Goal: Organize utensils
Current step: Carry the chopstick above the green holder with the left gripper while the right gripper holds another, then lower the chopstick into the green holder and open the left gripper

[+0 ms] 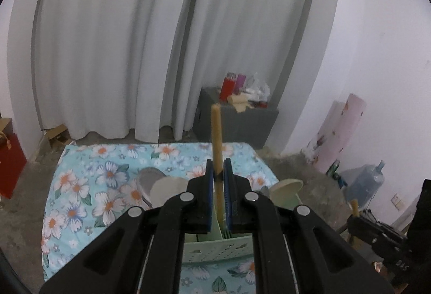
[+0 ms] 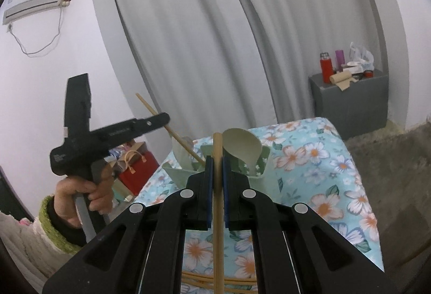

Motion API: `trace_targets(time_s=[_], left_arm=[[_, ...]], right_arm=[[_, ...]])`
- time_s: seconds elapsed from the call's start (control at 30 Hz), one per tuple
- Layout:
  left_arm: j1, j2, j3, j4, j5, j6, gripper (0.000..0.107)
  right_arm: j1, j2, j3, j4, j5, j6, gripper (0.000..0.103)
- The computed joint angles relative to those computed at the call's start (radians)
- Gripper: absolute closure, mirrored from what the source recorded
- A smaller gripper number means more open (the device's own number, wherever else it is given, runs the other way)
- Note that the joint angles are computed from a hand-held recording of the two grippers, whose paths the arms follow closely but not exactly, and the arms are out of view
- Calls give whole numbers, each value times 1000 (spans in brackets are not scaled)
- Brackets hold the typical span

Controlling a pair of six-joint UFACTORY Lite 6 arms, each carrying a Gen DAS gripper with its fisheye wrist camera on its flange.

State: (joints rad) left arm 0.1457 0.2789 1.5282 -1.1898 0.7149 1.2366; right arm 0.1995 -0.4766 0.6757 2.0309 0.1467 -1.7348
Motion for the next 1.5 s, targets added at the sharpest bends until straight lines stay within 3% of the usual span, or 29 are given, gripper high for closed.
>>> trace_targets(time_s=[0.03,0.1,0.27,0.5,0.77,0.87,1.3,1.5], left_arm=[[-4,-1,-6,0,-5,3,95],[-1,-15,-27,-9,-10,4,70],[19,-74,-82,-38,-19,26,44],[132,-174,-213,-123,78,134,29],[278,-237,-340,-128,158,221,23],[326,-230,-366,-119,172,227,22],[471,-229,-438,-124,226,276,21],[510,-194,-413,-124,246,274,21]], right_arm=[[1,-3,-3,-1,0,1,98],[1,-7,-5,-16,0,17,98],[-9,-2,-4,-17,18,21,98],[10,52,51,71,22,-66,98],[56,194,201,243,26,-254,98],[62,263,288,232,28,-262,98],[-58,637,871,-413,146,378,98],[-57,810,1079,-439,203,456,98]])
